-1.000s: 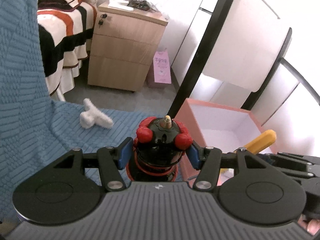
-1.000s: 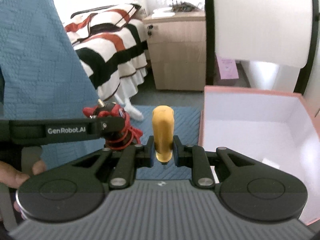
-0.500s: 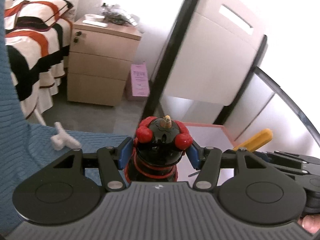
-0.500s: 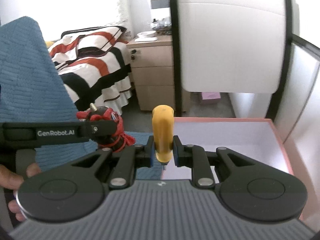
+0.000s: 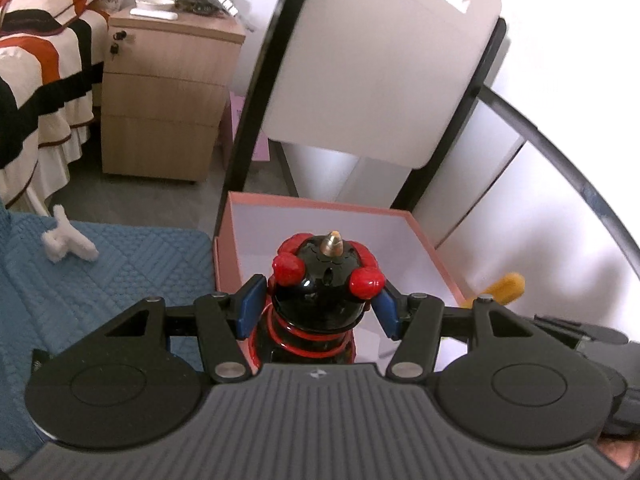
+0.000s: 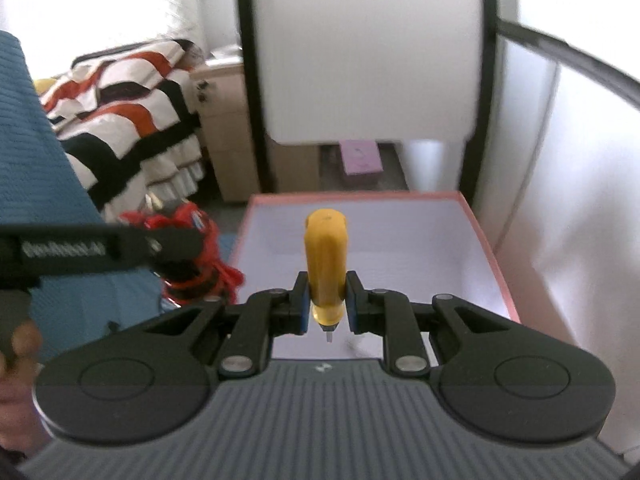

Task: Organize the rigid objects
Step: 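Carry the figurine and screwdriver over the pink box with both grippers, then open both grippers to drop the figurine and screwdriver into the box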

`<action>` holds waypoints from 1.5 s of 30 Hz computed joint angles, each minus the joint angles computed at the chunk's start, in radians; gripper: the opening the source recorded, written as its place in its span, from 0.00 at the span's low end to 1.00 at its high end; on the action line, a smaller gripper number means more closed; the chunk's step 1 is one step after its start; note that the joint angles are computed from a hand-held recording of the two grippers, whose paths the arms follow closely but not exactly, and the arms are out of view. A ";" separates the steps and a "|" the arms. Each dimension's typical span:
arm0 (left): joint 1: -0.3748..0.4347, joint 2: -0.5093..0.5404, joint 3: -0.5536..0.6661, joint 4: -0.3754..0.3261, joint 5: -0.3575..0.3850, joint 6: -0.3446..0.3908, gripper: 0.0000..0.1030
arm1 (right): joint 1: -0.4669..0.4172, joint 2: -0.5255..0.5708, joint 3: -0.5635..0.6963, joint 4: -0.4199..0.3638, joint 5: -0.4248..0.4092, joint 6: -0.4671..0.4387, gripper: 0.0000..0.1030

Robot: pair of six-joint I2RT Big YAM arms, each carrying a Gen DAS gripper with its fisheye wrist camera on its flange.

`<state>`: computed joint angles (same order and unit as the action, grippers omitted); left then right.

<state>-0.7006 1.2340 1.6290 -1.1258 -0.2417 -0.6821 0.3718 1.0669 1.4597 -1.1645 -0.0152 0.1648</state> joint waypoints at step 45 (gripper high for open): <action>-0.056 0.026 -0.057 0.036 0.004 0.028 0.70 | -0.110 -0.032 -0.062 -0.022 -0.037 0.008 0.45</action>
